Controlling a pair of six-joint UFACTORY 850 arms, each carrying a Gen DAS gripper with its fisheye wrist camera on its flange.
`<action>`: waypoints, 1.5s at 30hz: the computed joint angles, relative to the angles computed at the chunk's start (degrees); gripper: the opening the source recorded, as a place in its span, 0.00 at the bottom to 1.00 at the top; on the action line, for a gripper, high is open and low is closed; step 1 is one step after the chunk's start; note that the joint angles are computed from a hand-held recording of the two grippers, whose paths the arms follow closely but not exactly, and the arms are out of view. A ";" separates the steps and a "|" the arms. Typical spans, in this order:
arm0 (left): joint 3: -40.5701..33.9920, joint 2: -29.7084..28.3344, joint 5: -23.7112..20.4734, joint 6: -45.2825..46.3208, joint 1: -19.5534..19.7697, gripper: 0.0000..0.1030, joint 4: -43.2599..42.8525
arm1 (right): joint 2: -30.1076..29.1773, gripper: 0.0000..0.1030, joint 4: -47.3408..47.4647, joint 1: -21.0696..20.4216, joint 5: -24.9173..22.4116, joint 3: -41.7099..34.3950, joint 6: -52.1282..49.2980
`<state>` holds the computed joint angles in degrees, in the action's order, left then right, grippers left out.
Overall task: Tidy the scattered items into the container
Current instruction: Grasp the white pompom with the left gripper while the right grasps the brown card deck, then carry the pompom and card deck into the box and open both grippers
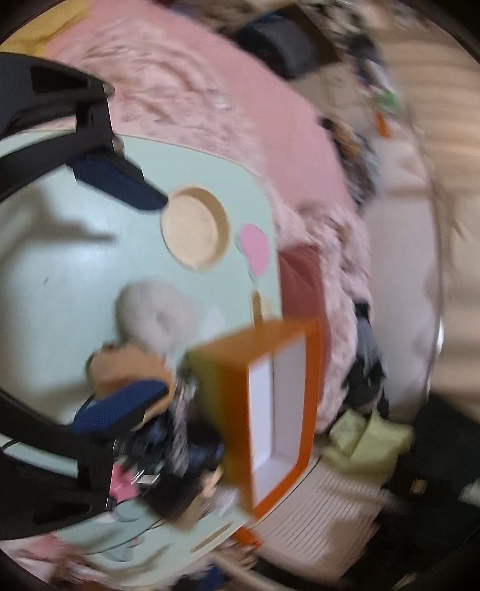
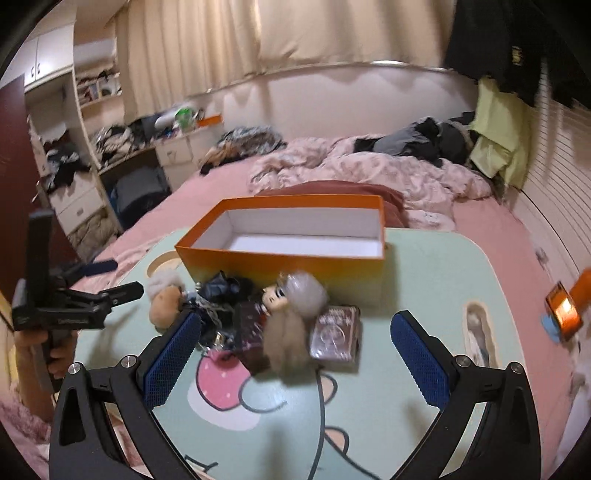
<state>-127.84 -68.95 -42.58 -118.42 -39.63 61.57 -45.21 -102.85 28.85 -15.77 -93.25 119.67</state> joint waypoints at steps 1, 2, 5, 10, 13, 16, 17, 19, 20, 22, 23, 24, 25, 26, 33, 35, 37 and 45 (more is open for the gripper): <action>2.71 1.25 3.91 -3.61 0.81 0.75 1.53 | 0.35 1.00 -4.88 0.16 -1.39 1.26 6.00; 5.81 2.57 8.25 -9.04 1.60 0.68 4.96 | 0.68 1.00 -9.89 0.18 -3.09 2.55 11.99; 7.06 2.34 14.23 -17.11 2.75 0.60 9.43 | 0.72 0.99 -12.67 0.24 -8.76 4.02 17.90; -2.84 -3.25 11.65 -3.96 2.04 0.41 1.32 | -0.55 0.90 -6.45 -1.10 -8.11 1.69 14.31; -7.86 -5.87 9.15 2.06 1.73 0.40 -2.80 | -2.90 0.73 5.92 -1.74 -7.04 -1.94 3.09; -14.69 -9.37 4.36 10.98 1.12 0.40 -7.81 | -4.24 0.68 16.32 -2.51 -4.40 -4.12 -6.81; -17.20 -10.68 3.87 14.13 0.99 0.39 -9.32 | -4.75 0.68 20.18 -2.46 -4.64 -5.14 -11.22; -22.99 -13.64 1.68 20.41 0.77 0.38 -12.47 | -5.46 0.68 24.61 -2.26 -5.23 -6.56 -17.16; -26.29 -15.33 0.47 23.34 0.65 0.37 -13.97 | -6.03 0.68 27.91 -2.22 -5.34 -7.61 -21.18; -25.68 -14.94 1.01 23.85 0.52 0.36 -13.51 | -7.70 0.68 36.68 -2.35 -5.30 -10.40 -30.97; -23.03 -13.53 2.31 22.57 0.54 0.36 -12.44 | -8.41 0.68 40.06 -2.43 -5.17 -11.51 -34.71; -20.68 -12.27 3.19 20.95 0.55 0.36 -11.31 | -9.40 0.68 45.35 -2.55 -5.24 -13.15 -40.70; -17.96 -10.83 4.32 18.91 0.59 0.36 -9.92 | -10.31 0.68 50.16 -2.72 -5.22 -14.65 -46.23; -15.11 -9.34 5.83 16.59 0.68 0.36 -8.23 | -10.65 0.68 52.93 -2.94 -4.65 -15.15 -49.37; 3.62 0.82 8.94 -9.77 0.19 0.35 12.60 | -11.43 0.58 60.12 -3.60 -5.10 -16.06 -55.43; 5.43 2.01 7.53 -12.79 -0.16 0.35 15.38 | -11.18 0.46 57.05 -3.34 -5.97 -15.49 -52.50; 7.16 3.20 6.39 -15.44 -0.56 0.35 17.97 | -11.79 0.42 55.22 -2.86 -7.39 -16.34 -51.03; 8.39 4.90 4.98 -17.13 -1.41 0.35 21.48 | -8.69 0.42 45.55 -1.65 -6.93 -11.31 -41.91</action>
<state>-119.45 -64.05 -37.60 -135.55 -41.04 83.05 -53.90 -57.30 27.19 -22.70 -104.56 77.77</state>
